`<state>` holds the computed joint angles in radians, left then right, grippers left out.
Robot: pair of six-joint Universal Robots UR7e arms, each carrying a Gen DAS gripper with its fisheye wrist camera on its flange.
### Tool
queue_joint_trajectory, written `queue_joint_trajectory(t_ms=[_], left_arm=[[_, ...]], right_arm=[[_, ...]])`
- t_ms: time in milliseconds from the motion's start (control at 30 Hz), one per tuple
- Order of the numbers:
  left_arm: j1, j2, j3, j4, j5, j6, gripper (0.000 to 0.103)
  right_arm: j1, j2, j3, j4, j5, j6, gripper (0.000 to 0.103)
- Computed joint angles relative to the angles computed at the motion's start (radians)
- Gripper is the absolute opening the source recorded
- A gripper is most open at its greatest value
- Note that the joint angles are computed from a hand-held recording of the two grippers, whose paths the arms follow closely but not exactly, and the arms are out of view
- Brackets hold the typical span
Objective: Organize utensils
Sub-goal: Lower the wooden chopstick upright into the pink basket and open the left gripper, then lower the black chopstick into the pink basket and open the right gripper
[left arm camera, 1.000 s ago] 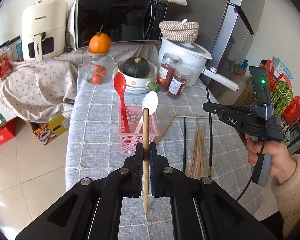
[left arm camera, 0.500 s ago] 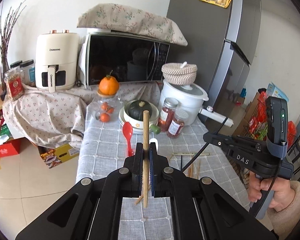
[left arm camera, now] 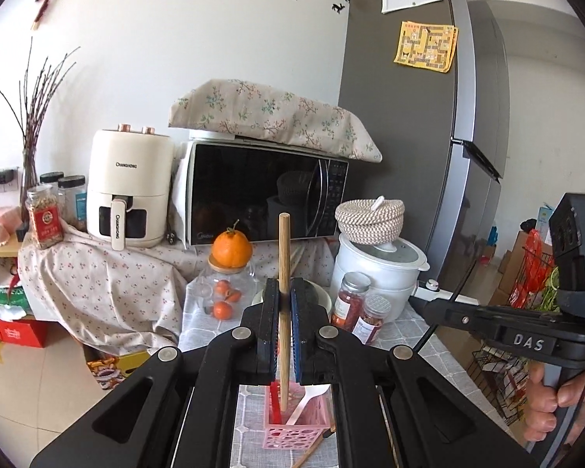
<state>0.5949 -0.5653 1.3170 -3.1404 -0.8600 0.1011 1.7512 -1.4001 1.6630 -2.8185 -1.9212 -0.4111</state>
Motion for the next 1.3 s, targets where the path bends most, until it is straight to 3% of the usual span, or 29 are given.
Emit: queue_joint_trajectory(t_ms=[467, 600, 633, 733, 767, 1133, 1300], left_arm=[[0.062, 0.120, -0.140, 0.232, 0.033, -0.123, 0.005], [0.073, 0.118, -0.153, 0.305, 0.012, -0.195, 0.008], [0.074, 0.113, -0.155, 0.329, 0.006, -0.217, 0.016], [0.069, 0.088, -0.126, 0.329, 0.008, -0.267, 0.056], [0.066, 0.078, -0.113, 0.320, 0.017, -0.278, 0.062], [0.068, -0.002, -0.042, 0.510, 0.063, -0.381, 0.069], [0.078, -0.019, -0.039, 0.618, 0.020, -0.435, 0.069]], right_arm=[[0.002, 0.002, -0.023, -0.029, 0.029, 0.017, 0.005], [-0.002, 0.015, -0.030, -0.053, 0.037, 0.010, 0.005], [-0.004, 0.019, -0.033, -0.053, 0.038, 0.009, 0.005], [-0.013, 0.037, -0.045, -0.048, 0.037, 0.014, 0.005], [-0.016, 0.043, -0.048, -0.047, 0.037, 0.017, 0.005], [-0.049, 0.108, -0.074, 0.013, -0.015, 0.034, 0.005], [-0.060, 0.111, -0.085, 0.056, -0.028, 0.063, 0.008]])
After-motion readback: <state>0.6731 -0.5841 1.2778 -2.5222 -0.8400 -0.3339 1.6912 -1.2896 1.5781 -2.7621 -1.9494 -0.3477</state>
